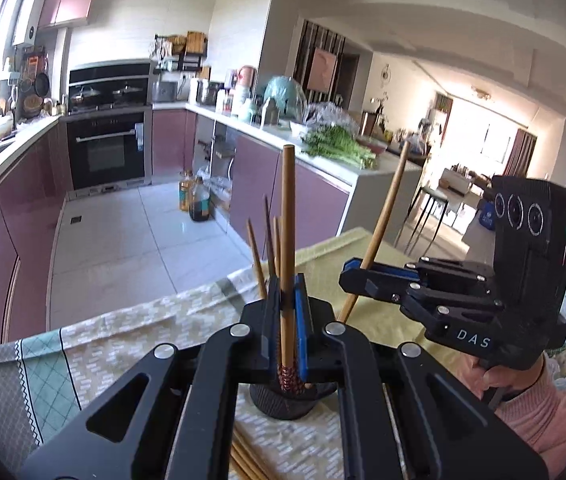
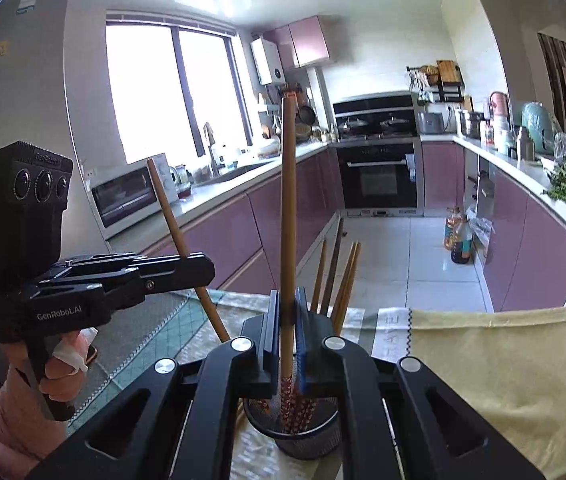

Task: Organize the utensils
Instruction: 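Lower both chopsticks upright into the mesh holder while both grippers open to release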

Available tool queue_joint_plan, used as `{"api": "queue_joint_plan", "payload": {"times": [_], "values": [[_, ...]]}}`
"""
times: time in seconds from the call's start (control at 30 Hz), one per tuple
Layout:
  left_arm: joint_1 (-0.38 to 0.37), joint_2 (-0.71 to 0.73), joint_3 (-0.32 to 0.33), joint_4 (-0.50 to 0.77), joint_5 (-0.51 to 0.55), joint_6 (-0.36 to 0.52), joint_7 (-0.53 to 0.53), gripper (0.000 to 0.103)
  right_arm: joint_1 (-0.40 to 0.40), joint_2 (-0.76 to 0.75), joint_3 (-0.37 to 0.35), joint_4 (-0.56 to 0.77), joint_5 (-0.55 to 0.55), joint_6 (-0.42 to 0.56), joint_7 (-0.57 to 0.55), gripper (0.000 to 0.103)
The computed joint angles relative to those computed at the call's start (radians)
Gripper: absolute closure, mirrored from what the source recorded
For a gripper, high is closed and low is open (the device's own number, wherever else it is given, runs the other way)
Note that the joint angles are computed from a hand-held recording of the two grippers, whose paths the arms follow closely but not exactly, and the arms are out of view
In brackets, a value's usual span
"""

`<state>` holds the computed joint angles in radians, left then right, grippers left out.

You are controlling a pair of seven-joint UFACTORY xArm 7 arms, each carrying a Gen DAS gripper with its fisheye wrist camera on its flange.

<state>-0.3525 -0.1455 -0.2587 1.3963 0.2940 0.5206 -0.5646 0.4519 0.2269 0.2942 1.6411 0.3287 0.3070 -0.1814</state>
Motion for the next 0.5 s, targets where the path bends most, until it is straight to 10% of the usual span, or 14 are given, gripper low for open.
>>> {"api": "queue_joint_plan", "payload": {"times": [0.5], "values": [[-0.023, 0.106, 0.044, 0.048, -0.111, 0.108, 0.12, 0.095, 0.037, 0.089, -0.052, 0.08, -0.125, 0.159, 0.155, 0.095]]}}
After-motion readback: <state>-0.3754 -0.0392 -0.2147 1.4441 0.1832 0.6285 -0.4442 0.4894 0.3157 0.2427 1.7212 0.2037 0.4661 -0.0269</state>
